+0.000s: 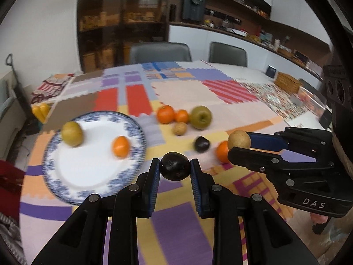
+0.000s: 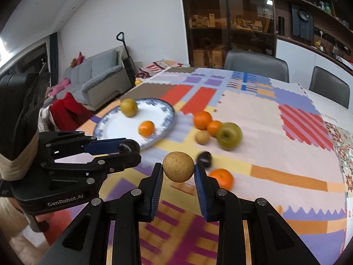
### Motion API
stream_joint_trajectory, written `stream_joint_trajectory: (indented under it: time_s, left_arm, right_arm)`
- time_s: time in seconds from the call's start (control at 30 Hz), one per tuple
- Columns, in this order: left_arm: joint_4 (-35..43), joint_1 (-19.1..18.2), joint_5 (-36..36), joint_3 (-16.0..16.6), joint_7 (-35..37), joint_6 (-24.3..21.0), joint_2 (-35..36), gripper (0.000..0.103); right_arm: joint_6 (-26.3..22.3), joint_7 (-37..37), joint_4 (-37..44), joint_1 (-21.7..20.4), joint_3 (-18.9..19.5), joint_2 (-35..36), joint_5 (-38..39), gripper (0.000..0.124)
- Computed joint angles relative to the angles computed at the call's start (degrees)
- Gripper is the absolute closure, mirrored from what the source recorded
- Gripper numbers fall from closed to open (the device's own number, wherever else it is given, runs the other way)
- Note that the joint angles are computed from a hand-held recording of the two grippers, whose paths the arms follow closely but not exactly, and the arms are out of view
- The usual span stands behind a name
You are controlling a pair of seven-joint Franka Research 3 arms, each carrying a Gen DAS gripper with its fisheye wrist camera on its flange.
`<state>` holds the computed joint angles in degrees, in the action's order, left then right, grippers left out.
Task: Organize fruits
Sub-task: 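Carry the plum and the kiwi in both grippers over the plate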
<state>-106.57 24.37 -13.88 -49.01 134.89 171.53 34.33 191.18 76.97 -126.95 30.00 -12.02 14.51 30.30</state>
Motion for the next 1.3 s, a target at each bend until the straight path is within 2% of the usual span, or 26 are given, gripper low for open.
stream_joint_trajectory:
  time_s: [0.13,0.17,0.23,0.3,0.4,0.5,0.57,0.6,0.73,0.97,1.3]
  left_arm:
    - [-0.33,0.88,0.39,0.77,-1.20,2.05,-0.93,0.076]
    - [-0.27,1.18,0.73,0.89,-1.44,2.53,-0.95,0.076]
    - [0.08,1.11,1.83,1.74,-2.40,3.25,-1.04,0.076]
    - [0.66,1.47,2.89,2.06,-3.26,3.39,-0.76,0.076]
    - [2.32,1.21,4.34,3.28,-4.78,3.37,-0.02,0.076]
    - [4.09,0.96,5.61,4.21,-5.98,3.54,1.08,0.076]
    - [5.38,1.71,6.51,3.48,-5.75,3.66,2.60,0.076]
    - [6.37,1.41,7.21,3.95,-5.88,3.60,3.26,0.076]
    - [10.49,-1.36,8.88,7.60,-7.91,2.07,4.91,0.076]
    - [19.10,-7.22,8.86,14.19,-9.43,-2.19,9.29,0.076]
    - [33.52,-15.86,7.94,23.31,-12.35,-11.05,16.81,0.076]
  right_arm:
    - [-1.36,0.93,3.19,2.02,-1.40,1.50,-0.51,0.093]
    - [-2.12,1.39,4.31,4.14,-3.57,2.18,-0.71,0.093]
    - [-2.93,2.53,6.08,4.36,-3.81,3.09,-2.26,0.093]
    - [-4.05,3.93,8.46,6.17,-5.81,4.63,-4.07,0.093]
    - [-5.20,5.42,11.69,4.52,-4.23,6.43,-6.64,0.093]
    - [-6.34,6.51,15.13,0.86,-0.55,8.27,-8.79,0.093]
    - [-7.34,6.93,18.11,-2.29,2.73,9.96,-10.06,0.093]
    - [-8.30,7.89,20.29,-2.20,2.37,11.42,-10.88,0.093]
    - [-10.93,9.83,26.94,-5.79,5.77,15.57,-13.08,0.093]
    - [-16.76,13.95,38.72,-7.89,6.69,23.48,-16.59,0.093]
    - [-29.54,18.32,58.51,-10.99,8.29,36.44,-21.05,0.093]
